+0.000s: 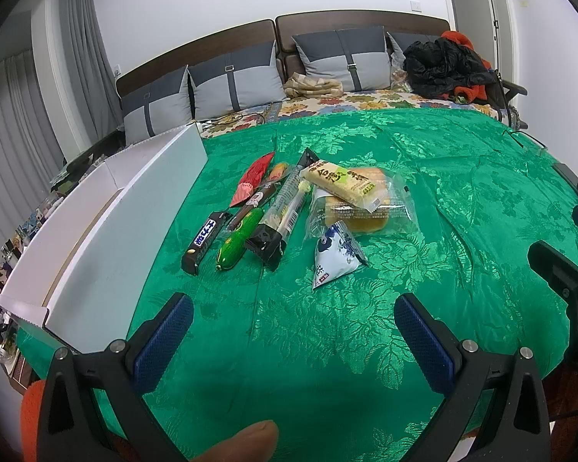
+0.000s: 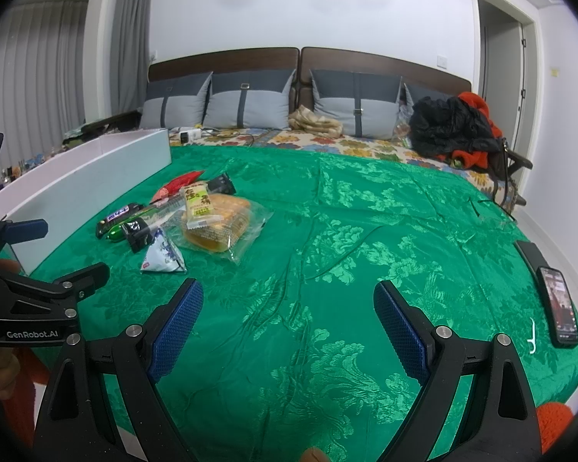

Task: Organize snacks

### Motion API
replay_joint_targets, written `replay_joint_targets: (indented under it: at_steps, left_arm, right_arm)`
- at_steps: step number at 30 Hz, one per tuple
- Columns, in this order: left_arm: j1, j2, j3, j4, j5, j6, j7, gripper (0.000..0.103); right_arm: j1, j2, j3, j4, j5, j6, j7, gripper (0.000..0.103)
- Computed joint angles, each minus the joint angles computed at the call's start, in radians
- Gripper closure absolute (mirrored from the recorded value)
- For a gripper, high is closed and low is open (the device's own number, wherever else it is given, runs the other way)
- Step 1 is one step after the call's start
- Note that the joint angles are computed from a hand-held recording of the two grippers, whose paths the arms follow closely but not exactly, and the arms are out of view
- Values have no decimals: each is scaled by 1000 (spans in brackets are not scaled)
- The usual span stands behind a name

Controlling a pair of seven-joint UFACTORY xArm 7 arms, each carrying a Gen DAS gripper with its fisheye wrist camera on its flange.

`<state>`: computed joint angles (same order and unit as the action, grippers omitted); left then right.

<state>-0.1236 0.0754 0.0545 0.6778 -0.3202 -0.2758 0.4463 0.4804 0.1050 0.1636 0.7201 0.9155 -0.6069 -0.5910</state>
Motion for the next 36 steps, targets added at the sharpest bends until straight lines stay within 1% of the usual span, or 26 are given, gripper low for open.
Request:
replay_joint_targets:
  at_steps: [5,9,12,15,21,24,28,29,31,32,34,36]
  left_arm:
    - [-4,6,5,6,-7,6,7,0]
    - [-26,11,28,19,-27,38,19,0]
    - [-83,15,79,27,-75,49,55,0]
    - [-109,20,107,36,-88,66,65,0]
    - [-177,41,193,58,-47,128,22,0]
    - [-221,46,244,58,-12,138,-7,0]
    - [-204,58,239,70,38,159,-46,0]
    - [-208,64,246,74,52,161,-57,0]
    - [-235,94,282,97,85,163,-80,0]
    - [-230,106,281,108,98,163,-89,0]
    - [-203,143,266,149,120,183,-110,0]
    - [-157,173,231,191,129,220,-132,0]
  right_arm:
    - [0,-1,-1,0,2,2,-2,10]
    - [-4,-1,-1,-2,-12,3,11,10]
    - [-4,0,-2,-4,-10,1,20,10]
    - [-9,-3,-4,-7,-20,5,34,10]
    - [-11,-8,-4,-9,-16,13,33,11]
    - [-12,-8,-4,-8,-14,16,34,10]
    - [-18,-15,-5,-12,-22,37,49,10]
    - [-21,-16,-7,-11,-23,42,50,10]
    - [-22,-17,-8,-10,-16,53,49,11]
    - [-25,-19,-10,-10,-16,62,49,11]
    - [-25,-19,-12,-6,3,77,41,10]
    - [-28,-23,-16,-5,15,90,38,11]
